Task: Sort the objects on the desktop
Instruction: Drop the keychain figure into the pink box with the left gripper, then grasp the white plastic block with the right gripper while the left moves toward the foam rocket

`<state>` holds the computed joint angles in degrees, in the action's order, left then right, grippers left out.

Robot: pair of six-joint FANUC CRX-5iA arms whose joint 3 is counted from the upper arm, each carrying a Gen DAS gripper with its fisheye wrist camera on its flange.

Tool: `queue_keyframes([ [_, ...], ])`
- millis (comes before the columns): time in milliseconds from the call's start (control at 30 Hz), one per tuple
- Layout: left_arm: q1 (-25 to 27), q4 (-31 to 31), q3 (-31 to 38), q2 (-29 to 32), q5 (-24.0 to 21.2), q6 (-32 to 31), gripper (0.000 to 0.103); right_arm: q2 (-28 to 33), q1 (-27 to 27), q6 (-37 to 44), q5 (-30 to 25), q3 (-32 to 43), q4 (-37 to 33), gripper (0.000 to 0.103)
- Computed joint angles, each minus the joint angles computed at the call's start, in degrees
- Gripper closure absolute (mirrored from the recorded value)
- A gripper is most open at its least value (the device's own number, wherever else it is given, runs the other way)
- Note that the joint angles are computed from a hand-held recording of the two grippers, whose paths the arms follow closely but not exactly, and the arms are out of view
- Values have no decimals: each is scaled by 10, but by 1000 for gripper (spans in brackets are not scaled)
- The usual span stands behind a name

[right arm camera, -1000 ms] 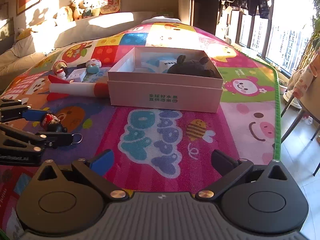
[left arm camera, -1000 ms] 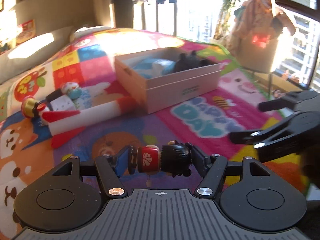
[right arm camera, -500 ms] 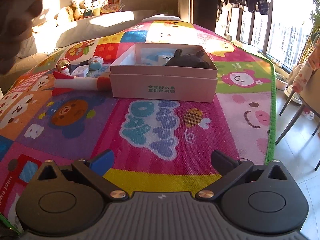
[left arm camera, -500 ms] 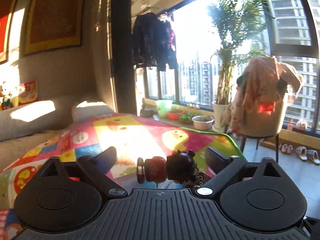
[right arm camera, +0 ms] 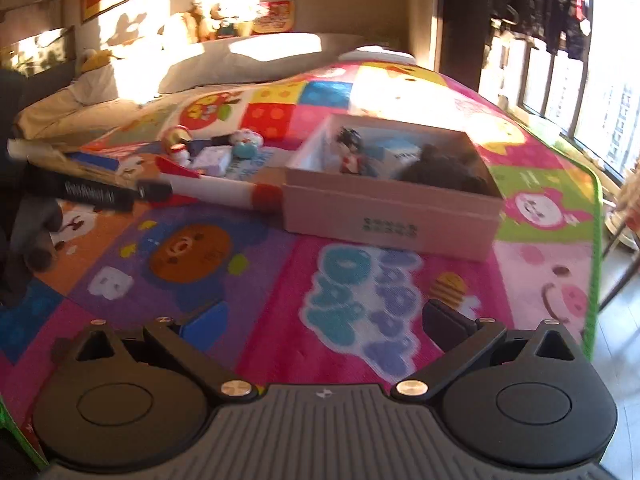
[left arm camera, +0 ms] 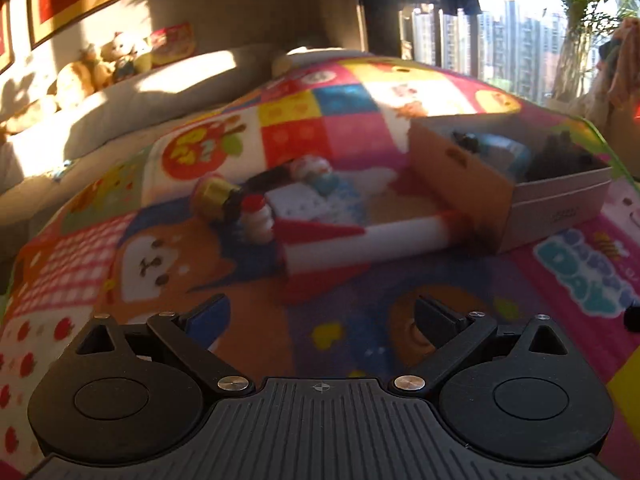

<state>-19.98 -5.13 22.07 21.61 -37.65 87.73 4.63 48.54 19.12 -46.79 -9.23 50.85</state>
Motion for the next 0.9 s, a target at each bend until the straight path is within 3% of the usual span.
queue_keyframes([
  [100, 13, -1, -24, -13, 3, 22, 2, 47, -11, 125, 44, 85, -53, 0],
  [233, 26, 38, -63, -28, 29, 5, 1, 136, -20, 270, 46, 220, -114, 4],
  [267, 28, 46, -70, -30, 35, 0, 1, 161, -20, 296, 37, 253, -120, 22],
  [333, 32, 73, -84, -32, 44, -19, 1, 219, -23, 366, -10, 351, -172, 49],
  [367, 33, 84, -93, -36, 55, -29, 1, 244, -26, 377, -27, 390, -184, 55],
  [467, 39, 119, -118, -44, 81, -55, 0, 297, -36, 325, -33, 431, -115, 55],
  [533, 42, 140, -129, -47, 91, -68, 0, 340, -46, 322, -65, 492, -123, 55],
  [667, 41, 135, -123, -45, 85, -60, 0, 401, -64, 387, -152, 628, -239, 55],
  [767, 42, 168, -126, -42, 79, -88, 0, 388, -67, 395, -170, 632, -291, 55],
  [833, 44, 225, -136, -39, 73, -130, 0, 374, -84, 422, -202, 665, -415, 55],
  [900, 40, 253, -138, -36, 72, -159, 0, 341, -97, 443, -193, 643, -494, 55],
])
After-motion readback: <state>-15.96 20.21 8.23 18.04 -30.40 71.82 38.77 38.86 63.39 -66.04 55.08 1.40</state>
